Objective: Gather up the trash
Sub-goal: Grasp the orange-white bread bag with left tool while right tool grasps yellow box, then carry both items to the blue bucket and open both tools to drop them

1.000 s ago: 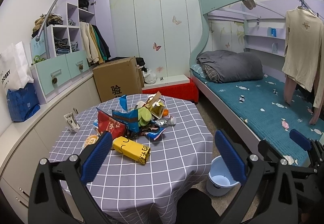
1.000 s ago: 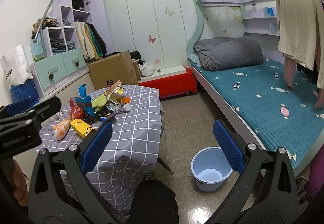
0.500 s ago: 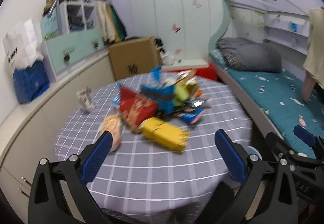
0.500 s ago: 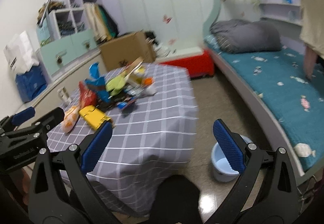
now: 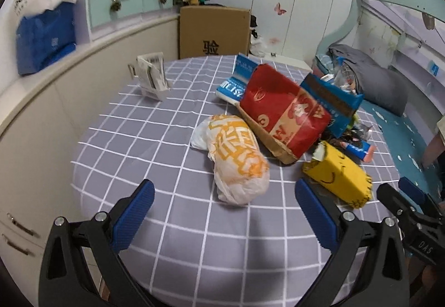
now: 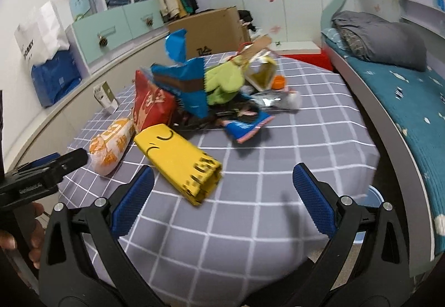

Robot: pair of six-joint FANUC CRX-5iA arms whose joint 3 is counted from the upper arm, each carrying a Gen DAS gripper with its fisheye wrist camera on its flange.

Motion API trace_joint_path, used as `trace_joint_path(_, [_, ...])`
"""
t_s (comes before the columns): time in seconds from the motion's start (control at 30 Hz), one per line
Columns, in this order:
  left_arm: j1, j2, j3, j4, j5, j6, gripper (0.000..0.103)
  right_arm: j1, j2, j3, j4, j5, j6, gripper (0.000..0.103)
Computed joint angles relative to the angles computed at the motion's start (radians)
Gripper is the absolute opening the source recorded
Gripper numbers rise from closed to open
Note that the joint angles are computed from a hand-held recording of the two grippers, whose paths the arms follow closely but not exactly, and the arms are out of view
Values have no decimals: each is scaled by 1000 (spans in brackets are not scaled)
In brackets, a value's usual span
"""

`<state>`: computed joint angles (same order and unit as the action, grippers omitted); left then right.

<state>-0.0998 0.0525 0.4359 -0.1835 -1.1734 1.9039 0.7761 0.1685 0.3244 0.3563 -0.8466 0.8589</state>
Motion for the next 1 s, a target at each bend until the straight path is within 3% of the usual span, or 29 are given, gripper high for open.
trace_joint_path(0.13, [12,36,11,19,25,-49,98,-4,59,81,-51,-32,57,97])
trace_joint_path(0.2, [13,51,17,9,32,-61,90,-3,79,107,-67,-43,75,97])
trace_joint_path(0.27, [32,68,20,51,33,-93,56,-2,102,138,-85,-58,101,97])
trace_joint_path(0.3, [52,71,6,105,43,-116,52,-2,116,159,-96,-73,119,97])
trace_joint_path(0.33, [76,68,-18,169,63,-143,39,-3,127,179,-111,-84,138,97])
trace_joint_path(0.4, [88,48,-56,193,108,-147,35,-9,148,218,-157,-95,189,96])
trace_joint_path(0.53, [86,13,-90,162,140,-118,31,-20,203,313,-224,-150,270,71])
trace_joint_path(0.67, [55,-38,-102,75,152,-35,30,-33,174,291,-298,-120,319,54])
trace_joint_path(0.8, [-6,-86,-99,-27,162,57,29,-46,101,207,-352,-57,335,52])
trace_joint_path(1.0, [-123,-85,-49,-77,194,69,29,-70,-38,52,-368,64,314,51])
